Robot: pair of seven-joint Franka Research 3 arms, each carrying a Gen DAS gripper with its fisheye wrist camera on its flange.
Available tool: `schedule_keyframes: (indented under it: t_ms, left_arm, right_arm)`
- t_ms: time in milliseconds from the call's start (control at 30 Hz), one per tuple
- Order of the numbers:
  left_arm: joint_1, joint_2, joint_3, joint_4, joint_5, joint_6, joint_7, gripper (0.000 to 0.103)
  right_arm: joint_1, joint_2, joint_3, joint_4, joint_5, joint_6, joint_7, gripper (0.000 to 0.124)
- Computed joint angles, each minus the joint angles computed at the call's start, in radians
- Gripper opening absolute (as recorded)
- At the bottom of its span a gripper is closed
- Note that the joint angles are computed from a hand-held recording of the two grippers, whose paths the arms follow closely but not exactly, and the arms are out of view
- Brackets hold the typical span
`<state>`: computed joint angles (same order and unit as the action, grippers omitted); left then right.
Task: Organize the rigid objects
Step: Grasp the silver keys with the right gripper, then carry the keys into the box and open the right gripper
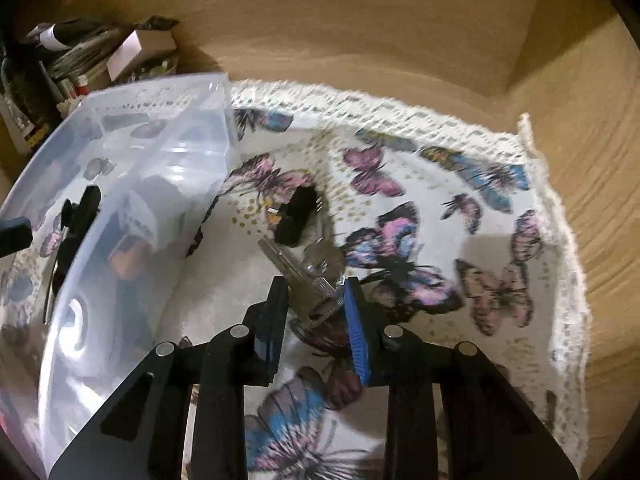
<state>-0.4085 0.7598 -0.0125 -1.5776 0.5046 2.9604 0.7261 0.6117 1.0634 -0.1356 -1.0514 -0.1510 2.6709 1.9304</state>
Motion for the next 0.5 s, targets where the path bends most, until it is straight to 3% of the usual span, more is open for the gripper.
schedule_keyframes:
  t_ms: [233,500]
  left_arm:
    - [-0.002,0.000,0.003,-0.001,0.001,0.001,-0.001,0.014]
    - [-0.005,-0.001,0.006,-0.004,0.004,0.004,-0.004,0.014]
  right_arm:
    - [0.044,-0.136,-0.074,-0.190,-0.046,0.127,0.082,0.026]
    - [0.095,-0.179,-0.129,-0.217,-0.099,0.209,0.129,0.026]
